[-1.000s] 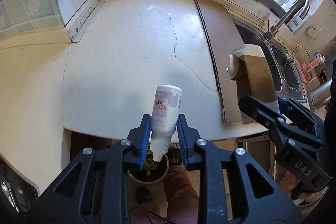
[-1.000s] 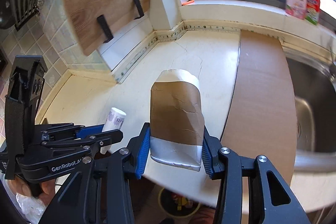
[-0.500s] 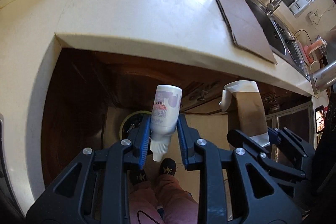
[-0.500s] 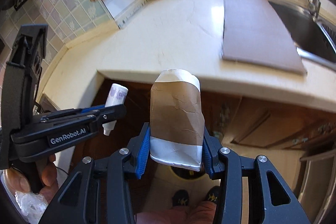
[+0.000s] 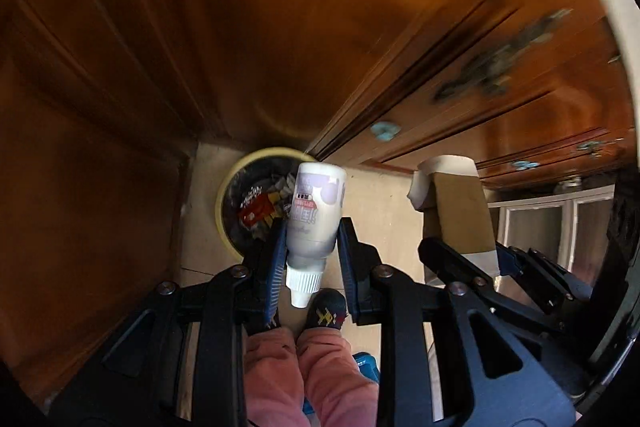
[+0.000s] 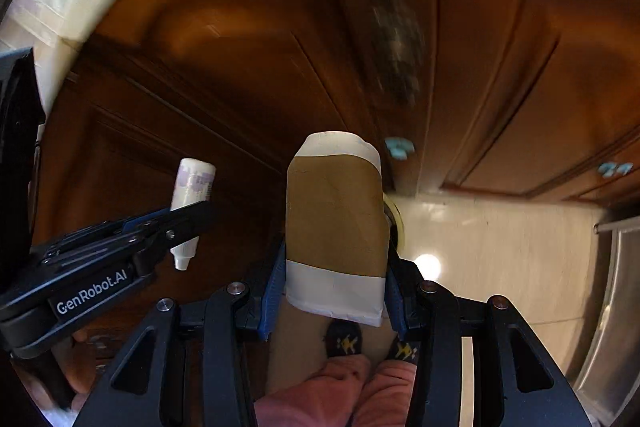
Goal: Collect trash
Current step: 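Carry the bottle and paper roll down over the black trash bin, then open both tools to drop the bottle and roll into the bin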
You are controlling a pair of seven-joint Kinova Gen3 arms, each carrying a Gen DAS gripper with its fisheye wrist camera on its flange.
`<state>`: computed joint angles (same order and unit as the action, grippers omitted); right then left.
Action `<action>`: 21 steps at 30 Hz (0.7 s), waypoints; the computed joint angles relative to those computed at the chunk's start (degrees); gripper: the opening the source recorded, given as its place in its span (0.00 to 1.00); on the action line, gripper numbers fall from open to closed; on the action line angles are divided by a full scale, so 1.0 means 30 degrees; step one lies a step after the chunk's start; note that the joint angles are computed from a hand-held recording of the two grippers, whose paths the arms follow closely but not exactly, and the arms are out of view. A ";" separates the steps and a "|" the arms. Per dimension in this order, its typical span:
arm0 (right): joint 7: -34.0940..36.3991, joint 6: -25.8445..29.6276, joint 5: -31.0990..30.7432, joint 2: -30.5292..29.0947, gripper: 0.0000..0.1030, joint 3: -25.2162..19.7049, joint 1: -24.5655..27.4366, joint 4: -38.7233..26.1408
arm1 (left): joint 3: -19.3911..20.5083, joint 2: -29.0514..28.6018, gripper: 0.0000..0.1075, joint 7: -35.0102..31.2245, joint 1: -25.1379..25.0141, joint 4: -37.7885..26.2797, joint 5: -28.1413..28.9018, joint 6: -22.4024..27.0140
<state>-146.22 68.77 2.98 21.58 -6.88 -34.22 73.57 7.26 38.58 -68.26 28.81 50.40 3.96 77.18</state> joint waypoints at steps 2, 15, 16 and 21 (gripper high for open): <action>-0.0051 -0.1325 -0.0182 0.0115 0.42 -0.0116 0.0045 0.1457 | 0.0153 0.0053 0.21 0.0033 -0.0170 0.1547 0.0052 -0.1486; 0.0995 -0.6895 -0.1137 0.2320 0.43 -0.0429 -0.0097 0.5526 | 0.0358 0.2198 0.21 -0.1239 -0.0748 0.4489 0.0451 -0.5860; 0.1065 -0.7064 -0.1239 0.2469 0.43 -0.0440 -0.0119 0.5545 | 0.0372 0.2301 0.21 -0.1360 -0.0813 0.4496 0.0498 -0.5881; 0.2619 -0.6601 -0.2166 0.3506 0.52 -0.0458 0.0847 0.4054 | -0.0055 0.2694 0.42 -0.0962 -0.0601 0.4144 0.0191 -0.5510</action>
